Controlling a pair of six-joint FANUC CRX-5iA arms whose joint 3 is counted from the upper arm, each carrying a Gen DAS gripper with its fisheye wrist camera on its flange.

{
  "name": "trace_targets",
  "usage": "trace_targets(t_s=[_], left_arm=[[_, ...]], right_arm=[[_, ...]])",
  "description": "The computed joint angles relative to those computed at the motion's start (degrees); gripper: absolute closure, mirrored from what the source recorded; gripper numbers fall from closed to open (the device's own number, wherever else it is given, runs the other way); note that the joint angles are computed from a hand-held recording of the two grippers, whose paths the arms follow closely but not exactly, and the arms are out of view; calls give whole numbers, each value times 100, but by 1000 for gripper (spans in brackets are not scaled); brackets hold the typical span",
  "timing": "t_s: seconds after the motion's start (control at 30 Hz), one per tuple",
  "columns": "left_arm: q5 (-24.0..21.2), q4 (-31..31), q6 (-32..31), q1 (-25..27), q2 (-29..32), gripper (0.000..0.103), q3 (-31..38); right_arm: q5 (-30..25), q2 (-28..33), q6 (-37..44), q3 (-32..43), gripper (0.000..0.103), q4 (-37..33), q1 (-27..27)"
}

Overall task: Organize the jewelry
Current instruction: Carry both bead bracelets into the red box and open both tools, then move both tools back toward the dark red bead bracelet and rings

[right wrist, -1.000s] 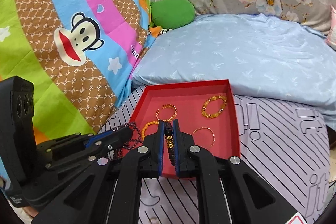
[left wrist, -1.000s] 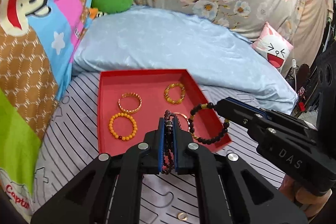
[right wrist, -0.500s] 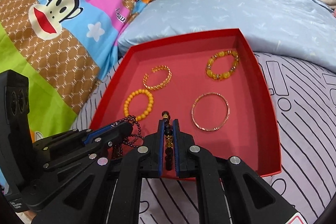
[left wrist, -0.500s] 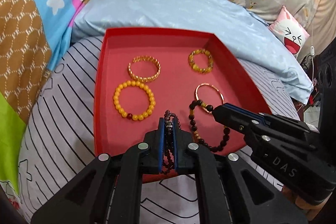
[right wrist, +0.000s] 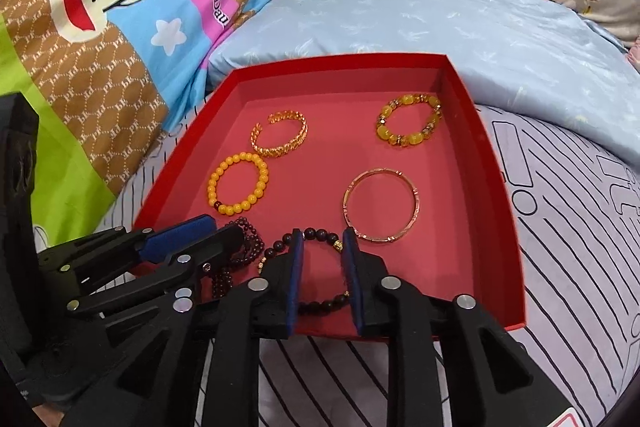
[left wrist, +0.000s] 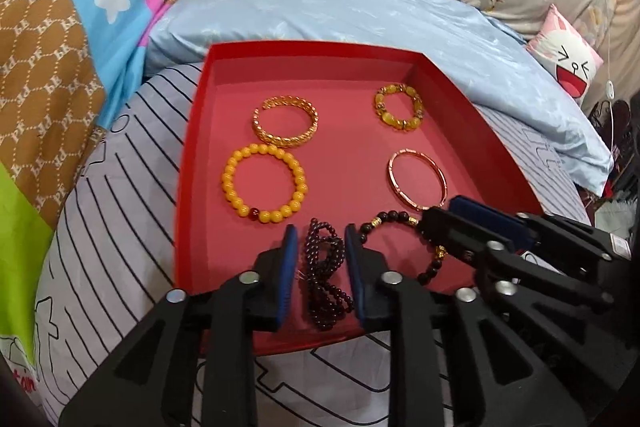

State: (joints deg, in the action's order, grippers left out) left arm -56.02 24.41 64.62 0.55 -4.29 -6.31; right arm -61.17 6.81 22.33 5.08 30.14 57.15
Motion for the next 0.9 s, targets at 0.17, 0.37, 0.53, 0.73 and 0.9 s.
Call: trace_targets(t_s=[0.17, 0.37, 0.53, 0.73, 0.9], left_arm=[[126, -113, 134, 51, -184, 53, -54], [154, -77, 53, 86, -497, 52, -178], [94, 42, -39, 188, -809, 48, -325], [-92, 132, -129, 370, -1275, 45, -607], [-318, 177, -182, 495, -1608, 45, -851]], right_arm=[[20, -260, -297, -220, 63, 298, 112], [-131, -470, -469, -320, 59, 671, 375], [-324, -677, -702, -452, 58, 902, 604], [-683, -1026, -1125, -766, 58, 1105, 974], [-1043, -1309, -1479, -1051, 58, 1144, 1324]])
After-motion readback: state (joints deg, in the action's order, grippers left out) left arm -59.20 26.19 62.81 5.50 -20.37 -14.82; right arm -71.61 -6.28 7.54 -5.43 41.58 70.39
